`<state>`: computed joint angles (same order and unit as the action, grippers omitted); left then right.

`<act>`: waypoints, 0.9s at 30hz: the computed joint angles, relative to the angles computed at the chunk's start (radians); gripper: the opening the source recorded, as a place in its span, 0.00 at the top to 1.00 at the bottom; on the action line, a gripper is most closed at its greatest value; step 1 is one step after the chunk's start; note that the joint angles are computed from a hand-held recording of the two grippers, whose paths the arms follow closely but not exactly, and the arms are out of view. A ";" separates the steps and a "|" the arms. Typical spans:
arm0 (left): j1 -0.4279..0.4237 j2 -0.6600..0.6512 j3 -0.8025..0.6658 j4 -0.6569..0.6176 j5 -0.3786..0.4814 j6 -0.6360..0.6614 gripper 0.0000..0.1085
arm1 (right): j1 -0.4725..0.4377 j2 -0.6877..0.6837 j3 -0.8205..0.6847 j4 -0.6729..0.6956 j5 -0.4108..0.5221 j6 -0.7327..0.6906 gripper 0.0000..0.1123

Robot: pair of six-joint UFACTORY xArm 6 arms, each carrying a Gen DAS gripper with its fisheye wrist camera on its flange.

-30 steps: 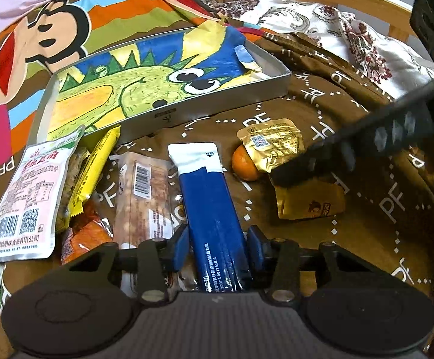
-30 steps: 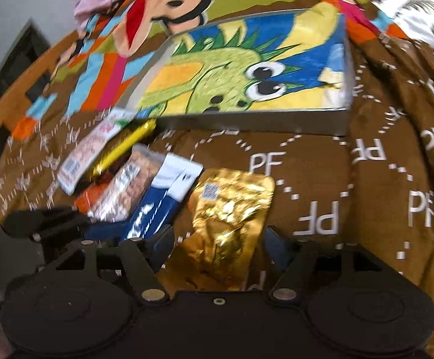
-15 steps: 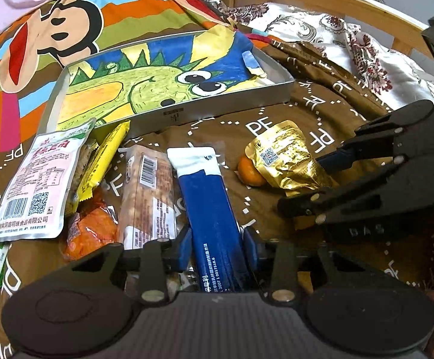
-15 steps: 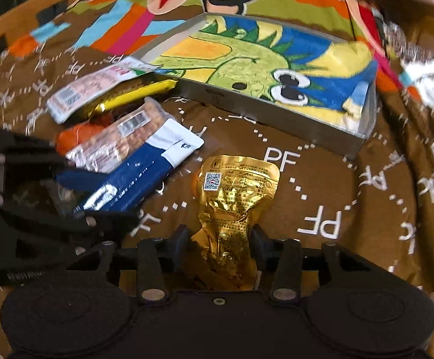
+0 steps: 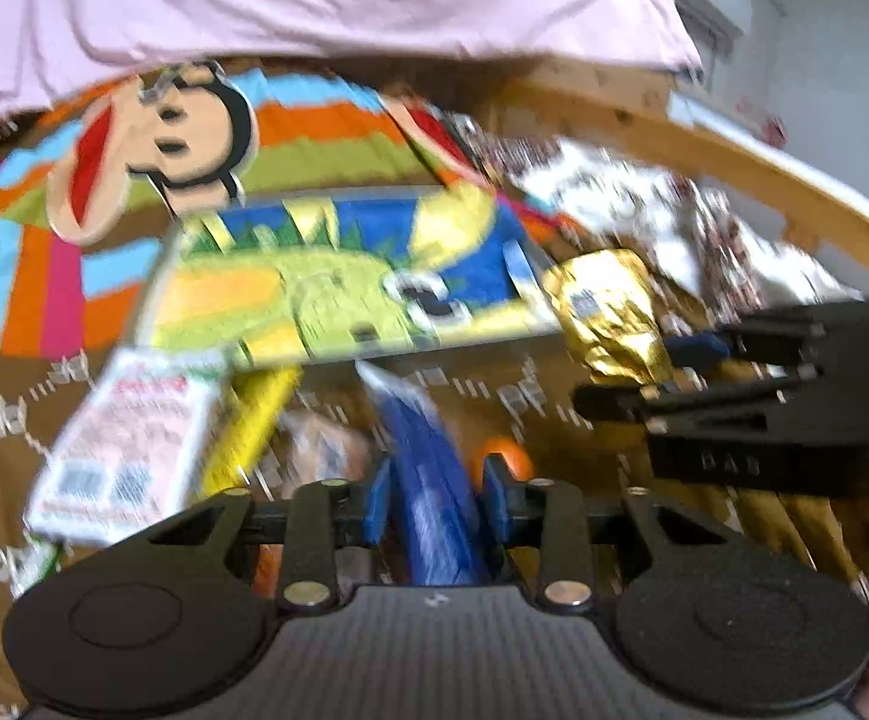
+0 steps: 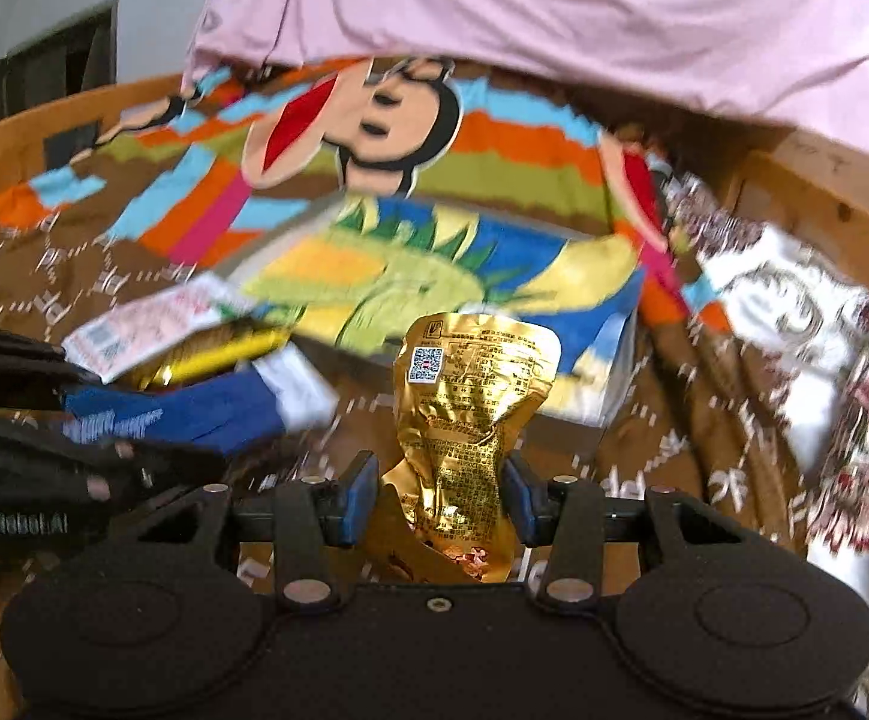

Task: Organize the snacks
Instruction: 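Carry the blue pack and gold pouch with both grippers into the metal tray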

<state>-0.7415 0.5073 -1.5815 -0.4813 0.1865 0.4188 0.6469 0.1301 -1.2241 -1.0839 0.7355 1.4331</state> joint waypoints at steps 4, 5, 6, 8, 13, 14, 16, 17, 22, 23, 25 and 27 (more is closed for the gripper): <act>0.011 0.077 -0.120 -0.071 -0.008 0.032 0.84 | -0.024 0.033 -0.036 -0.112 -0.015 0.090 0.58; 0.018 0.102 -0.156 -0.051 0.011 -0.003 0.84 | -0.033 0.046 -0.049 -0.123 -0.022 0.095 0.58; 0.026 0.122 -0.186 -0.027 0.038 -0.032 0.84 | -0.041 0.056 -0.058 -0.124 -0.030 0.094 0.58; 0.034 0.139 -0.212 -0.068 0.095 0.002 0.84 | -0.052 0.068 -0.066 -0.105 -0.043 0.075 0.58; 0.043 0.145 -0.235 -0.114 0.232 0.084 0.72 | -0.058 0.073 -0.057 -0.059 -0.047 0.055 0.58; 0.038 0.137 -0.223 -0.111 0.237 0.098 0.65 | -0.058 0.071 -0.054 -0.060 -0.047 0.059 0.58; 0.029 0.117 -0.198 -0.071 0.255 0.108 0.56 | -0.060 0.065 -0.047 -0.066 -0.049 0.069 0.58; 0.024 0.107 -0.182 -0.037 0.262 0.106 0.54 | -0.062 0.063 -0.045 -0.070 -0.052 0.075 0.58; -0.007 0.106 -0.137 0.307 0.249 -0.057 0.53 | -0.066 0.061 -0.040 -0.076 -0.060 0.092 0.58; -0.011 0.109 -0.130 0.363 0.233 -0.080 0.53 | -0.066 0.060 -0.039 -0.076 -0.061 0.091 0.58; -0.014 0.124 -0.149 0.445 0.253 -0.138 0.54 | -0.064 0.061 -0.041 -0.078 -0.062 0.088 0.58; -0.011 0.131 -0.154 0.447 0.258 -0.153 0.57 | -0.064 0.062 -0.042 -0.078 -0.062 0.087 0.58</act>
